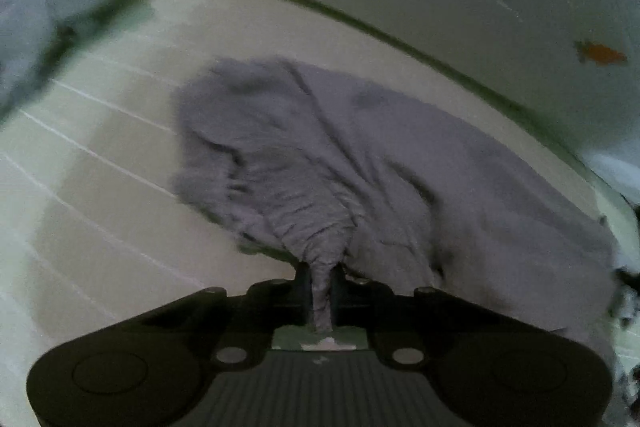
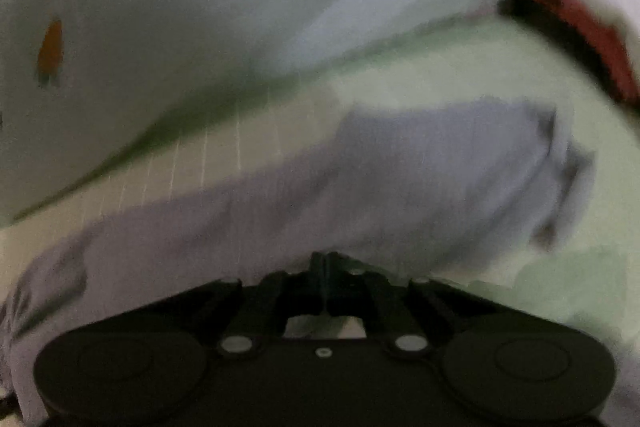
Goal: Fold clothes
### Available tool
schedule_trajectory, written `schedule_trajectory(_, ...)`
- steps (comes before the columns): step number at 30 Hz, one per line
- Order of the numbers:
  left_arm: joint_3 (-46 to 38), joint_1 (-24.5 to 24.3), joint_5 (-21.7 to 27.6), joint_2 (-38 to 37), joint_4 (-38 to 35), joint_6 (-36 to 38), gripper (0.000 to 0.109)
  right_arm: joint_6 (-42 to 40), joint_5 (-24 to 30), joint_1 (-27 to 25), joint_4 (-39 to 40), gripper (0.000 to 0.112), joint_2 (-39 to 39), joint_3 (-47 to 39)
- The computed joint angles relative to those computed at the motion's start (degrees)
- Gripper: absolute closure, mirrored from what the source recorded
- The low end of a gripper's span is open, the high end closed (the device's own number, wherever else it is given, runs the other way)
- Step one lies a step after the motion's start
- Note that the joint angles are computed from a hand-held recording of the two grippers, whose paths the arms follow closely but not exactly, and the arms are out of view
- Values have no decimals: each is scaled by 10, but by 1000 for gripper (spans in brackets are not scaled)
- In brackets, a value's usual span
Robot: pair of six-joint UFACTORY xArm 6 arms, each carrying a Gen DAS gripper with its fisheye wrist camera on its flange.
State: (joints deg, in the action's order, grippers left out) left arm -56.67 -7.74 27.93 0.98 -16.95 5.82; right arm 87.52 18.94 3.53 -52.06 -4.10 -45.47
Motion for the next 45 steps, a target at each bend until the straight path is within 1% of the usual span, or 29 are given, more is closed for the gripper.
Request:
schedule_trajectory(2, 8, 27, -18, -16, 63, -48, 98, 66, 33, -15, -87, 112, -11, -21)
schedule_trajectory(4, 14, 57, -41, -23, 142, -112, 98, 128, 56, -29, -156, 112, -24, -34)
schedule_trajectory(5, 15, 70, -51, -22, 166, -133, 98, 157, 67, -35, -187, 112, -30, -40)
schedule_trajectory(7, 16, 82, -56, -16, 193, -168, 97, 162, 83, -40, -206, 111, -33, -47)
schedule_trajectory(8, 18, 87, -57, -14, 207, -186, 90, 161, 80, -42, -207, 111, -32, -46)
schedule_trajectory(9, 22, 90, -57, -14, 214, -194, 86, 147, 78, -41, -196, 110, -31, -42)
schedule_trajectory(10, 28, 91, -55, -17, 212, -185, 86, 113, 77, -37, -167, 102, -29, -38)
schedule_trajectory(11, 34, 93, -52, -22, 205, -175, 83, 93, 82, -28, -147, 96, -36, -26)
schedule_trajectory(12, 42, 95, -49, -29, 189, -165, 76, 74, 88, -18, -128, 80, -43, -14)
schedule_trajectory(13, 47, 98, -44, -34, 169, -156, 70, 78, 90, -8, -127, 67, -56, 4)
schedule_trajectory(14, 49, 99, -37, -35, 145, -148, 61, 86, 93, 3, -127, 63, -73, 27)
schedule_trajectory(15, 50, 101, -32, -35, 123, -142, 56, 91, 103, 17, -118, 61, -93, 51)
schedule_trajectory(18, 59, 108, -21, -39, 90, -141, 52, 107, 143, 69, -78, 52, -152, 116)
schedule_trajectory(20, 60, 111, -23, -36, 84, -140, 52, 116, 174, 105, -50, 49, -191, 153)
schedule_trajectory(22, 57, 112, -27, -28, 67, -125, 52, 127, 213, 147, -30, 42, -228, 181)
schedule_trajectory(23, 55, 111, -30, -24, 60, -119, 52, 136, 242, 173, -22, 40, -247, 193)
schedule_trajectory(26, 56, 107, -39, -20, 42, -98, 53, 165, 310, 228, 6, 34, -293, 220)
schedule_trajectory(31, 53, 101, -40, -15, 35, -79, 55, 200, 378, 274, 58, 32, -344, 249)
schedule_trajectory(33, 51, 101, -40, -13, 26, -69, 61, 206, 372, 272, 63, 29, -355, 262)
schedule_trajectory(34, 49, 102, -38, -11, 22, -67, 62, 202, 360, 265, 66, 28, -357, 269)
schedule_trajectory(35, 49, 103, -37, -10, 18, -66, 70, 197, 348, 259, 71, 28, -355, 274)
schedule_trajectory(36, 49, 104, -38, -9, 17, -67, 96, 191, 335, 252, 77, 28, -352, 280)
schedule_trajectory(38, 51, 106, -42, -10, 22, -74, 100, 191, 317, 246, 80, 33, -353, 288)
schedule_trajectory(39, 55, 107, -48, -13, 20, -76, 109, 196, 311, 247, 77, 47, -358, 292)
schedule_trajectory(40, 59, 109, -55, -17, 28, -85, 109, 195, 304, 245, 74, 71, -368, 300)
schedule_trajectory(41, 64, 113, -63, -22, 37, -94, 109, 187, 313, 246, 77, 84, -378, 302)
schedule_trajectory(42, 68, 117, -70, -27, 46, -103, 109, 178, 324, 247, 79, 107, -389, 303)
schedule_trajectory(44, 76, 129, -80, -38, 52, -110, 109, 194, 370, 260, 64, 108, -424, 309)
schedule_trajectory(45, 77, 136, -81, -42, 50, -106, 109, 203, 407, 271, 61, 109, -441, 307)
